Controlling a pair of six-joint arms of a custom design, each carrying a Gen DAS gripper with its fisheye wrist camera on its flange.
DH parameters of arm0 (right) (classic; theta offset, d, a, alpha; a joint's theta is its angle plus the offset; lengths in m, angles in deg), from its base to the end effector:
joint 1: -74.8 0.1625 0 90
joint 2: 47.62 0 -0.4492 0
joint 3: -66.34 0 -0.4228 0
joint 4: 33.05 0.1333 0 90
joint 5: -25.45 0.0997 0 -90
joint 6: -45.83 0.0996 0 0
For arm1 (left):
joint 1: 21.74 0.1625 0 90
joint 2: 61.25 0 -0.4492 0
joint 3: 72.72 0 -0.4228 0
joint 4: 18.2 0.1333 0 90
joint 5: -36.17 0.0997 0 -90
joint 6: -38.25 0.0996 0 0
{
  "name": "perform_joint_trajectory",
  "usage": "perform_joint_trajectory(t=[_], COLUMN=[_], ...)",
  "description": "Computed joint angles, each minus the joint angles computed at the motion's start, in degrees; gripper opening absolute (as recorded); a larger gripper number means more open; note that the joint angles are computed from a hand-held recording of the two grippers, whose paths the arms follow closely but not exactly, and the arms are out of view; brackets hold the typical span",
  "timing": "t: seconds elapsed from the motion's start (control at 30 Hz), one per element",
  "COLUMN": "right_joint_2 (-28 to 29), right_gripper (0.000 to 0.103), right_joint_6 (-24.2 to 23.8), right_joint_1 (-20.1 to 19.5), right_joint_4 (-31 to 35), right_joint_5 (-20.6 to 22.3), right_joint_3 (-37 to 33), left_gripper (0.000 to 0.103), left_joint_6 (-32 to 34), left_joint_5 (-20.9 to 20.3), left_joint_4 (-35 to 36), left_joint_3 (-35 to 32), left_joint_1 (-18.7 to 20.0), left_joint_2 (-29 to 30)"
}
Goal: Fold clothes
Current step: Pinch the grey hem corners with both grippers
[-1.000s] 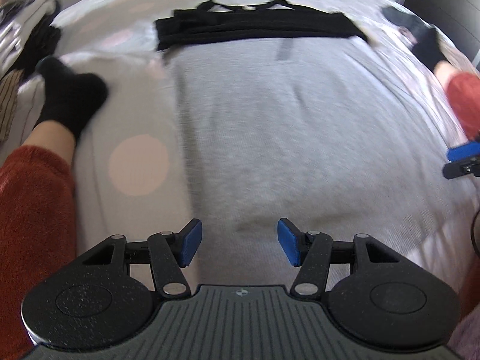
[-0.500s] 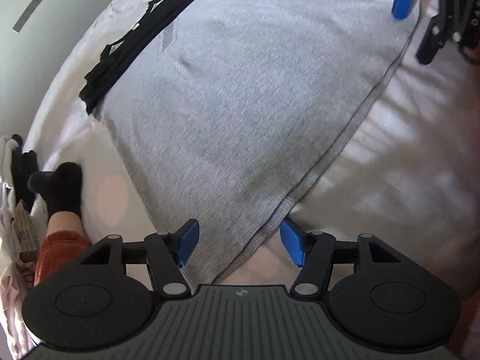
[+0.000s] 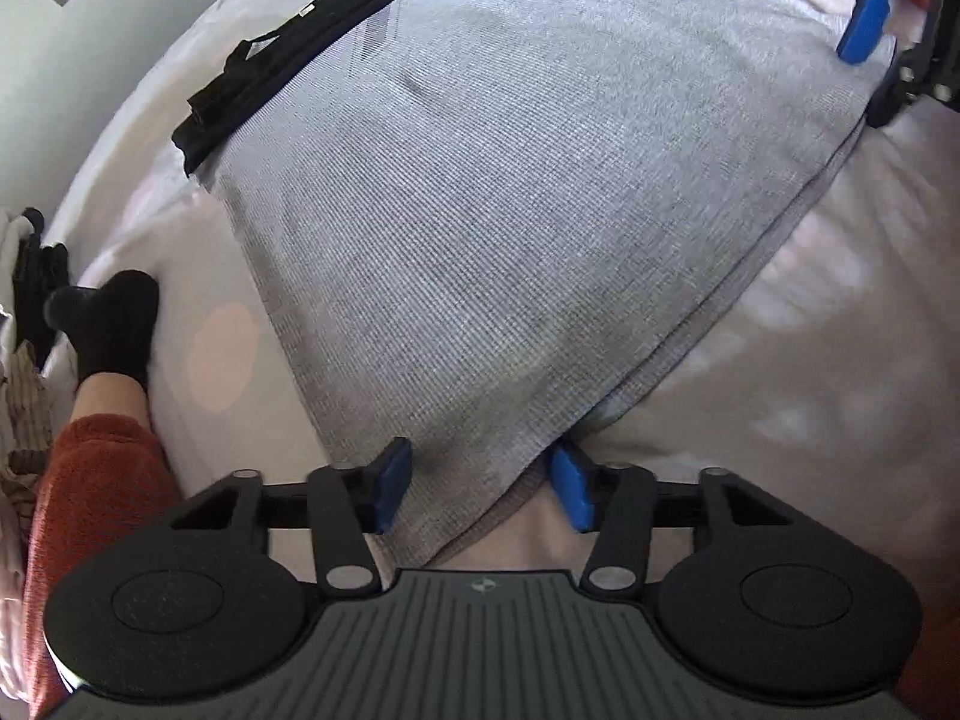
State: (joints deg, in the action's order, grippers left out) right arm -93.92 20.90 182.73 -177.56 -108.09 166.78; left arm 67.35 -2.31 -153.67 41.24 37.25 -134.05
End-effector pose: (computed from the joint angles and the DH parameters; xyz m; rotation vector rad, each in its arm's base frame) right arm 0.2642 -0.6063 0.0730 0.8675 -2.2187 -0.0504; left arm -0.1050 -0.5847 0.2590 1.0875 1.9607 -0.1024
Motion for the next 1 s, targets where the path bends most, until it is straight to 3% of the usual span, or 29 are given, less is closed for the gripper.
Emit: perform_joint_trajectory(t=[0.1, 0.13, 0.23, 0.57, 0.77, 0.87, 1.0], right_joint_2=[0.05, -0.01, -0.47, 0.17, 3.70, 3.43, 2.38], right_gripper=[0.012, 0.008, 0.004, 0.004, 0.005, 0.007, 0.017], right_joint_6=[-0.39, -0.45, -0.67, -4.19, -3.83, -1.82, 3.52], right_joint_1=[0.18, 0.15, 0.03, 1.05, -0.78, -1.71, -4.26], right_joint_4=[-2.79, -3.57, -5.72, -16.50, -22.03, -24.85, -30.46], right_joint_5=[-1.21, -1.37, -0.74, -0.91, -0.08, 1.78, 6.95], right_joint_3=[0.29, 0.34, 0.49, -1.13, -4.64, -3.91, -1.93], left_gripper=[0.025, 0.015, 0.007, 0.006, 0.007, 0.013, 0.030], left_joint_6=[-2.38, -2.73, -3.87, 1.26, 3.26, 1.70, -3.11], left_joint_5=[-1.68, -1.72, -1.97, -1.72, -4.97, -8.36, -13.92], left_joint_4=[0.35, -0.03, -1.92, -15.11, -21.69, -23.56, -25.83], left_joint_3=[-1.06, -1.15, -1.23, -5.13, -9.68, -10.55, -10.53], left_joint_1=[0.70, 0.78, 0.88, 0.99, 3.58, 5.32, 7.83], left_joint_2=[0.21, 0.24, 0.10, 3.92, 8.44, 8.71, 7.49])
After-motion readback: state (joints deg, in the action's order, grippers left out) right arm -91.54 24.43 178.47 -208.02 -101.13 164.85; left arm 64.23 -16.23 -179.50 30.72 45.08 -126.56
